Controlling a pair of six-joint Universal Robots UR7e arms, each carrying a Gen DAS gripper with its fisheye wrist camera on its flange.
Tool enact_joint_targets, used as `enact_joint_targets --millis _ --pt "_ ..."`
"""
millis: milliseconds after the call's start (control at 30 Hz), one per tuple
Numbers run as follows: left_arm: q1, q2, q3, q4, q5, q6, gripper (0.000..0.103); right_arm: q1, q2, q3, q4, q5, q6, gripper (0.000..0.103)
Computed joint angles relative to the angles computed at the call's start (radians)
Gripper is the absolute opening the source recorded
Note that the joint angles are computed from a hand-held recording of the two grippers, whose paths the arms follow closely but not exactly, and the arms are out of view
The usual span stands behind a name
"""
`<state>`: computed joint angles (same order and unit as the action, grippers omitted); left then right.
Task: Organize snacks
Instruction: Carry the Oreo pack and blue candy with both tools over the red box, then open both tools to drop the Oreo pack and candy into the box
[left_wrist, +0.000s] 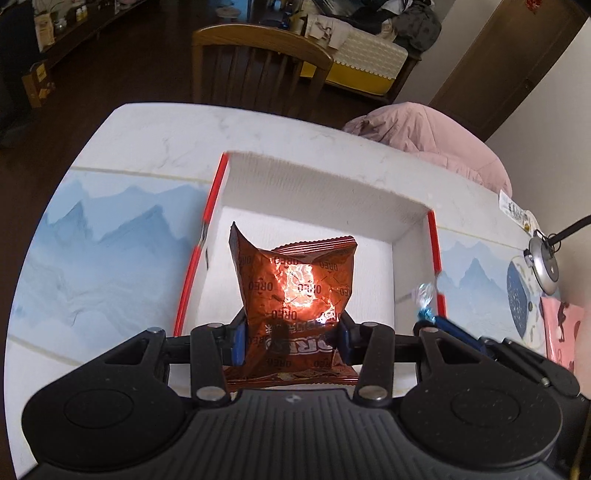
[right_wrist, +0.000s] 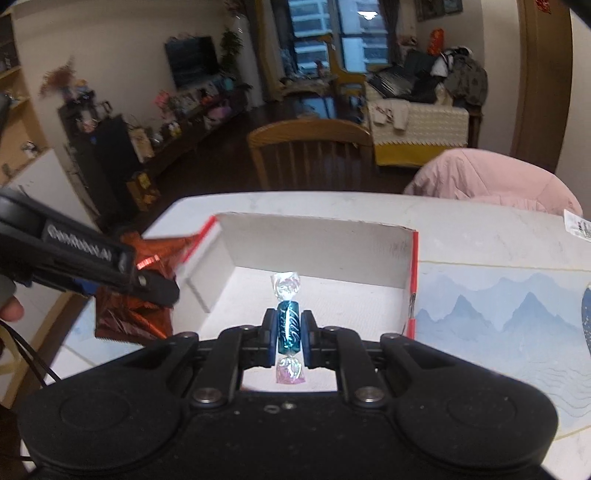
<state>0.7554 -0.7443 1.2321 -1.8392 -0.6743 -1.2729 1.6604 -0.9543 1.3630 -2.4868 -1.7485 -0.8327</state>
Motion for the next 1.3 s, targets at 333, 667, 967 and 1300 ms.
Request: enact_joint_targets --millis 333,667,967,1300 --pt "0.099 0.089 -0.138 0.035 -0.070 0.131 0.044 0.010 0.159 -0.152 0.066 -0.174 0.082 0.011" --pt "0.160 0.162 -0.230 0.126 -0.148 0.171 0.044 0.019 0.224 -0.196 0.135 -0.281 0.127 0.010" --pt "0.180 0.189 -0.239 0.149 -0.180 0.191 0.045 0.026 0.227 -0.183 0.145 -0.316 0.119 0.013" --pt "0.165 0.180 -0.214 0.120 -0.143 0.201 0.058 0.019 0.222 -0.209 0.164 -0.289 0.116 0.022"
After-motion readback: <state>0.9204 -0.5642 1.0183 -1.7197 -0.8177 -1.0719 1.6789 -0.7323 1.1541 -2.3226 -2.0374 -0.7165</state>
